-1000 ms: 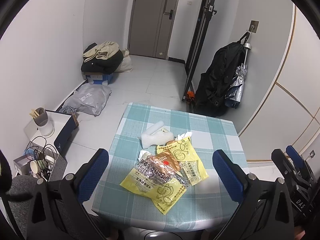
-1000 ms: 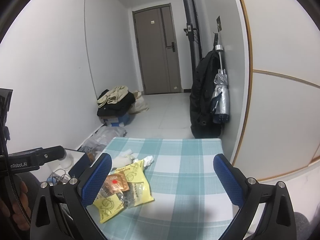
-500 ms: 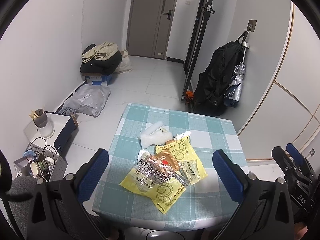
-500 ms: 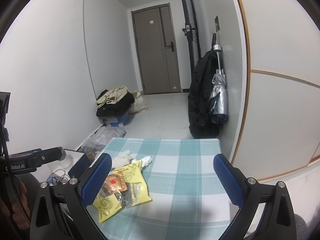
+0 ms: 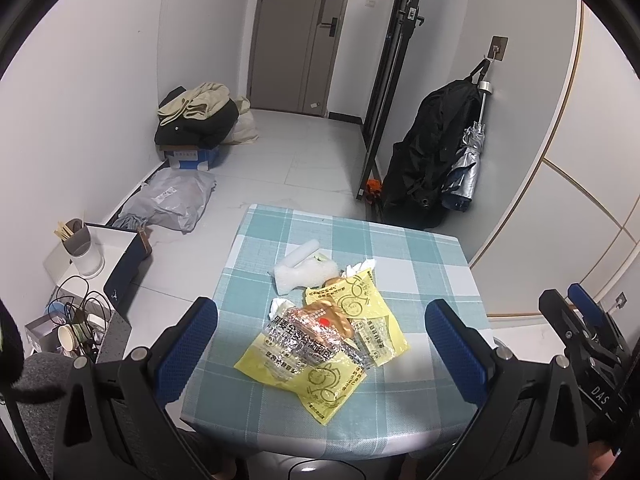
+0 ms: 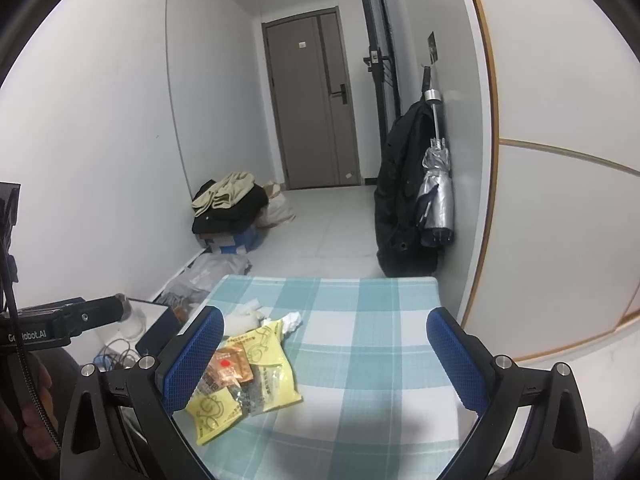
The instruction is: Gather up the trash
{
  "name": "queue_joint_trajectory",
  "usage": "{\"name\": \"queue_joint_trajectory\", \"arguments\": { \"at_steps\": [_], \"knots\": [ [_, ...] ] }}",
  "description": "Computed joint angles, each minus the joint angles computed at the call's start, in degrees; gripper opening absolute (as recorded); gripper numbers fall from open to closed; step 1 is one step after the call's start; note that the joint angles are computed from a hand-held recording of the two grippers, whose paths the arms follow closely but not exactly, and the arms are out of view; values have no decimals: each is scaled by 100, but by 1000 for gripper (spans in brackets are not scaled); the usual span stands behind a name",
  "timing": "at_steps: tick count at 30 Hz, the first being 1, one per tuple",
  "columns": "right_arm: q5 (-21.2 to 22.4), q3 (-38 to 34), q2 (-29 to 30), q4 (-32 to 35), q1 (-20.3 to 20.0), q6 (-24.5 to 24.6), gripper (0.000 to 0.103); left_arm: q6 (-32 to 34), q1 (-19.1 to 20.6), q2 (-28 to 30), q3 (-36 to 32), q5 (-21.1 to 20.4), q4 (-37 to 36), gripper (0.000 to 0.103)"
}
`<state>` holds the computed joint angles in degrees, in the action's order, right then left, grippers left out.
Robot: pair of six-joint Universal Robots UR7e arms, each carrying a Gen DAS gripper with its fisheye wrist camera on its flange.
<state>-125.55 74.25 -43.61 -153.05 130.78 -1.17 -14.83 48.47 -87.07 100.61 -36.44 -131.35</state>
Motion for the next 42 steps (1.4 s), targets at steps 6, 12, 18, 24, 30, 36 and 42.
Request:
{"name": "queue_joint_trajectory", "arguments": {
  "at_steps": [6, 12, 18, 24, 30, 36, 42],
  "knots": [
    [-39, 43, -13, -32, 5, 25, 102, -21, 6, 8, -12, -30, 19, 102],
    [-87, 66, -23, -78, 8, 36, 102, -55, 65, 28, -77, -170, 120, 102],
    [-165, 95, -33, -67, -9, 116, 102, -26, 135, 3, -119, -306, 134, 102],
    [-164, 42, 21, 47, -23, 136, 102, 25, 256, 53, -268, -499, 279, 102],
    [-124, -10, 86, 249, -75, 233, 102, 299, 595, 265, -783, -1223, 1002, 102],
    [-58, -16, 145, 450, -176, 405, 102, 961, 912, 585, -1291, -1627, 1887, 102],
    [-19, -40, 193, 561, -265, 496, 102, 1106, 1220, 851, -1673, -1999, 2945, 102]
  ]
}}
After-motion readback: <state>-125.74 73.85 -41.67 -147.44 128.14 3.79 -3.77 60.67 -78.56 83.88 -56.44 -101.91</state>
